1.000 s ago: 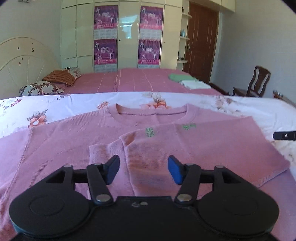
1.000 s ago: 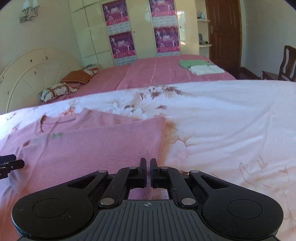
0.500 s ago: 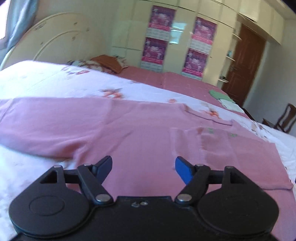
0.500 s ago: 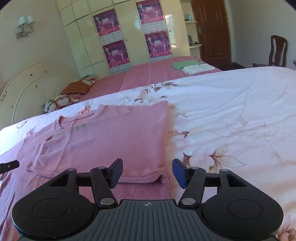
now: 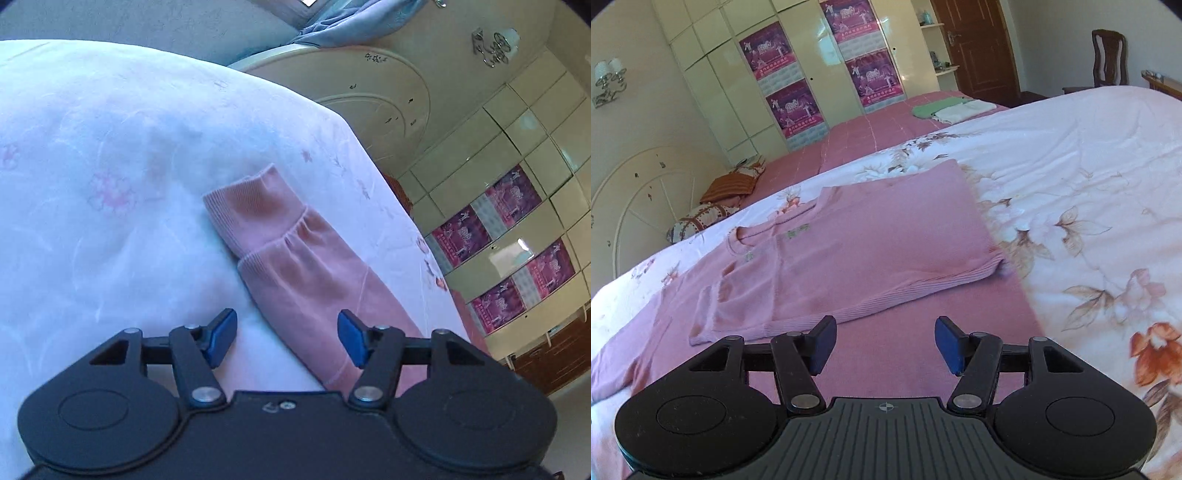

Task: Fold small clothes
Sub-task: 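Reach the left gripper to the other sleeve cuff and close on it, then lift the cuff with the left gripper, lay it across the body, release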

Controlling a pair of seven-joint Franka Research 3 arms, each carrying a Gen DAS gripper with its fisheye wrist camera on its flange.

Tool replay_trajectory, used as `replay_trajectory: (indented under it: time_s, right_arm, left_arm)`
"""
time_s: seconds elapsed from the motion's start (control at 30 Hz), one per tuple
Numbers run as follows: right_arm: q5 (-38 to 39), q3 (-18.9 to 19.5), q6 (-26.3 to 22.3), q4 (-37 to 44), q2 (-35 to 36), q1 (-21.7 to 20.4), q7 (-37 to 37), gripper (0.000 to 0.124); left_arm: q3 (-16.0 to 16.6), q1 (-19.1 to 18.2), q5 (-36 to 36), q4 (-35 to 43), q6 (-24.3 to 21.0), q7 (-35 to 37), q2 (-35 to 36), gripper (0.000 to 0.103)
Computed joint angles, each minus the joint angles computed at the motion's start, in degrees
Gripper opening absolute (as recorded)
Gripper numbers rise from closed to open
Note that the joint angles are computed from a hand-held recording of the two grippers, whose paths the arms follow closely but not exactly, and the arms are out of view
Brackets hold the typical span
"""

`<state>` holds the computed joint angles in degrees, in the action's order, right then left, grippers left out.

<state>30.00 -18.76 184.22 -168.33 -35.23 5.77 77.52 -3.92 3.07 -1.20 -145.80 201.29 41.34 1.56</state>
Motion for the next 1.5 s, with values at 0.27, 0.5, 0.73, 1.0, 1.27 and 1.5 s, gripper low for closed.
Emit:
replay_trajectory:
  time_s: [0.27,0.5,0.73,1.0,1.27,1.5]
  right_arm:
    - [3.93,8.77,5.75,5.72,9.77,3.1,15.77,0.059]
    - [0.57,18.06,5.16,6.76,10.98,-3.33,20.4,0.059]
    - [-2.03,19.29,4.19,4.24,7.87,-7.85,22.15,0.059]
    - [-5.07,10.6,4.51,0.31,2.53,-5.76,18.2,0.059]
    - [-5.39,-5.42,2.3,-1.11,-4.26,-0.66,9.33,0.059]
    - [-2.5,-17.59,0.0,3.13,-4.31,3.84,0.37,0.059]
  left_arm:
    - [0.61,5.45,13.23,6.14,7.66,-10.45,8.48,0.059]
    - [4.03,1.83,10.4,8.81,1.43,-4.58,9.31,0.01]
    - [0.55,-0.47,10.61,10.34,2.17,4.29,6.52,0.009]
    - [-8.49,-5.45,27.06,22.6,-0.9,-2.29,11.25,0.009]
    - [2.62,-32.9,15.24,33.8,-8.42,13.99,18.86,0.009]
    - [13.04,-49.19,13.69,39.02,-14.25,13.13,24.5,0.009]
